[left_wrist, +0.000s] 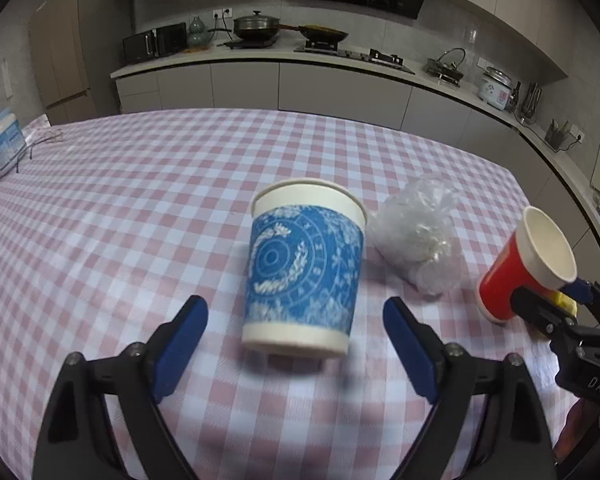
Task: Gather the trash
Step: 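Grasp the blue-patterned paper cup with the left tool while the right tool grasps the red paper cup, then carry both paper cups toward the black bin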
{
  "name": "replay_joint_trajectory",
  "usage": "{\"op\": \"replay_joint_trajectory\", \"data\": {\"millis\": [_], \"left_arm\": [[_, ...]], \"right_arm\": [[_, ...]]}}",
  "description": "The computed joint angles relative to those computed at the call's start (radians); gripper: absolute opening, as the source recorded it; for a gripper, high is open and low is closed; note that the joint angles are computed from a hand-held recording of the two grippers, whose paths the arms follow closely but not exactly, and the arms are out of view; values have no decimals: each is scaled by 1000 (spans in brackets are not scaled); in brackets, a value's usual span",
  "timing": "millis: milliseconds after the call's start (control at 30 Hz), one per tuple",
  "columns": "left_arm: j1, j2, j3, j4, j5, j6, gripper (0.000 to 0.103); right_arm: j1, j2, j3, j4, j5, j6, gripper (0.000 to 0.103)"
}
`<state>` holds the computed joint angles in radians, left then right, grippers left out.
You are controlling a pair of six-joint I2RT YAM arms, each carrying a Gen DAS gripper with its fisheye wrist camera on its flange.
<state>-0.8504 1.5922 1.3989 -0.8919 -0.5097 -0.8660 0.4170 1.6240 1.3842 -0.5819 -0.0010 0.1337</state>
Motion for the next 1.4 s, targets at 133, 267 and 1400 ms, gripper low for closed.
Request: {"op": "replay_joint_trajectory", "data": {"millis": [133, 267, 1400], "left_arm": [[40, 6, -26, 60, 64, 11, 74], [41, -6, -44, 89, 75, 13, 61], [-666, 125, 332, -387, -217, -434, 61]], "right_arm": [[-13, 55, 48, -8, -24, -10, 68], [-15, 56, 55, -7, -34, -12, 64], [-205, -999, -371, -565, 15, -4, 63]]}}
